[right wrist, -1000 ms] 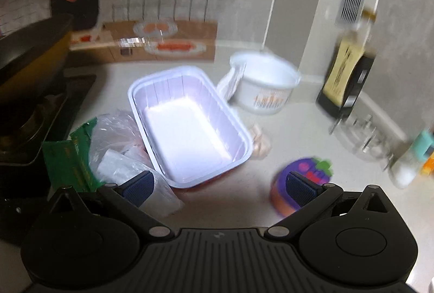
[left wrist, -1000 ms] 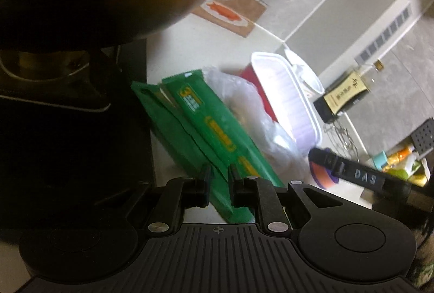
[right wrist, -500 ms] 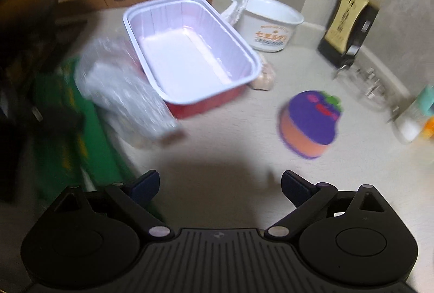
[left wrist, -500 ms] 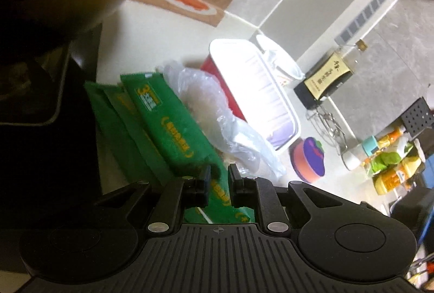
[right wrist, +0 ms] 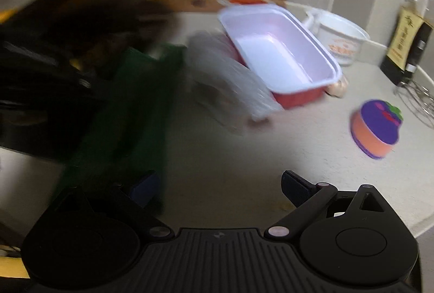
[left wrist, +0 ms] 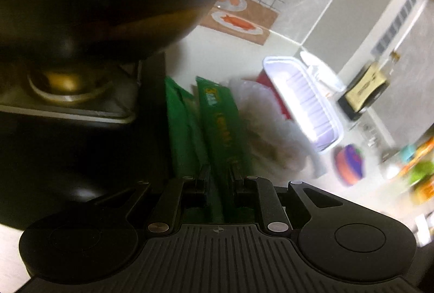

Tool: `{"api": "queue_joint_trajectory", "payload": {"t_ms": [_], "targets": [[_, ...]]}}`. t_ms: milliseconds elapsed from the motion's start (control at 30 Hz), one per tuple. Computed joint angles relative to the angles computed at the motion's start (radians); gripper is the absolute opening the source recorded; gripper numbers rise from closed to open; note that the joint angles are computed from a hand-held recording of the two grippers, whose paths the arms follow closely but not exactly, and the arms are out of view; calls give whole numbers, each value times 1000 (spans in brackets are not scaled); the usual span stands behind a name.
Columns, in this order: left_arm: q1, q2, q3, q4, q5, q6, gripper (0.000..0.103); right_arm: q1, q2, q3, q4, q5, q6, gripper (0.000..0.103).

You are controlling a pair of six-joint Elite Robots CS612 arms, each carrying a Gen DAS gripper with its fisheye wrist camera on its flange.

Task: Collect trash
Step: 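Move left tool toward green snack packets while right tool approaches red-white plastic tray, then close left tool on a green snack packet while right tool grips the tray rim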

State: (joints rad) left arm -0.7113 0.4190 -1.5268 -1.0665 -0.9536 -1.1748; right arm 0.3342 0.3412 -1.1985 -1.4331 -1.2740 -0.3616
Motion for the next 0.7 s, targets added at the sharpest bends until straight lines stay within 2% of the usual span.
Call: {"api": "queue_joint_trajectory", "payload": {"t_ms": [100,167,267,467,700], "targets": [[-9,-16,22,83,51,-1,16,-14,1,3,-31,10,80,100],[-7,-13,24,76,45,4,16,-27,-10,26,-20,38,139,100],[0,-15,41,70,41,29,16,-38,-15,46,-23,78,176,100],[6,-20,68,67,10,107,16,-32,-22,76,-16,107,153,102],[7,-18,68,80,4,136,17,-31,-43,113,33,120,123,103]]}}
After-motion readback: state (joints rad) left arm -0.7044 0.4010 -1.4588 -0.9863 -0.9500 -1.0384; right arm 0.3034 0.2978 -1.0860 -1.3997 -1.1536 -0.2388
